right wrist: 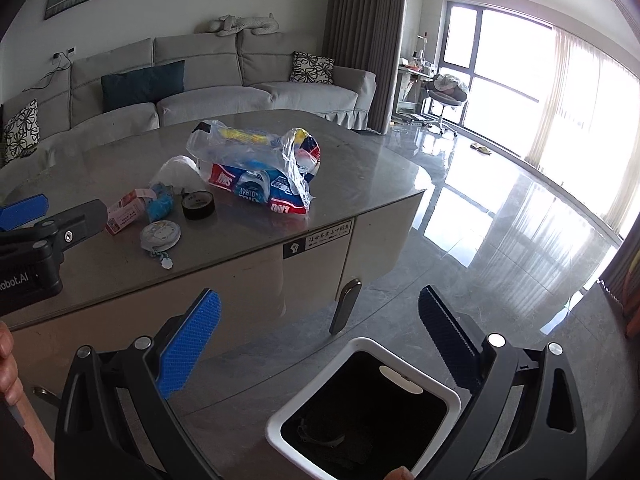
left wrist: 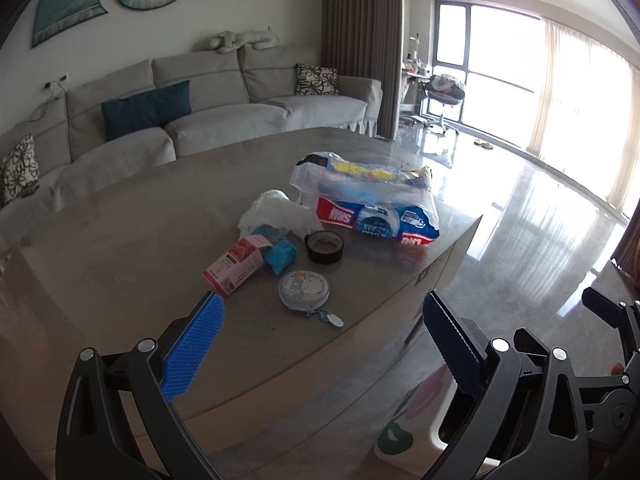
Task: Collect trash
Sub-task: 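Move the left gripper back to the table and grasp the pink Hankey box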
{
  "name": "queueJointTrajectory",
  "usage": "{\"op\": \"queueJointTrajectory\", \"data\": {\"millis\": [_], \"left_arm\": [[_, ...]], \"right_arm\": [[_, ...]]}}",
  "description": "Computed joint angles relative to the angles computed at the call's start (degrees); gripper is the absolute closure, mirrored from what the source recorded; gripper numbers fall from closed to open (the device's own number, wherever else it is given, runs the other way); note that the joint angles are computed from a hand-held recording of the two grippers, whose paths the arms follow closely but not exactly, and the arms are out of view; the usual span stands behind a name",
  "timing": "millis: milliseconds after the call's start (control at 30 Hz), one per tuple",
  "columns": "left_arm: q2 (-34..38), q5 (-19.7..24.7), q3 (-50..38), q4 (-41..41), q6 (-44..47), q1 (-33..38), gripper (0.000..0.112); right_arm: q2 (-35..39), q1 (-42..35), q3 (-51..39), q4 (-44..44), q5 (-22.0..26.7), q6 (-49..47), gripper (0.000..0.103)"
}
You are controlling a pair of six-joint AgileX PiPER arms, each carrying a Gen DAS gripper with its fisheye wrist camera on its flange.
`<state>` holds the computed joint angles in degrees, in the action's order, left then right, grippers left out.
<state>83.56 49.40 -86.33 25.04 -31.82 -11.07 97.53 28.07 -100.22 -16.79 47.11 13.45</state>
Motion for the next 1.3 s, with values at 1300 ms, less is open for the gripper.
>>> {"op": "queueJointTrajectory", "data": {"millis": [1300], "left_arm": [[32.27,4.30,-26.72,-25.96,36.08,23.28,0.013]], "right_arm": [[29.14,8.42,-42.25,1.88,12.75,-5.64,0.005]]}}
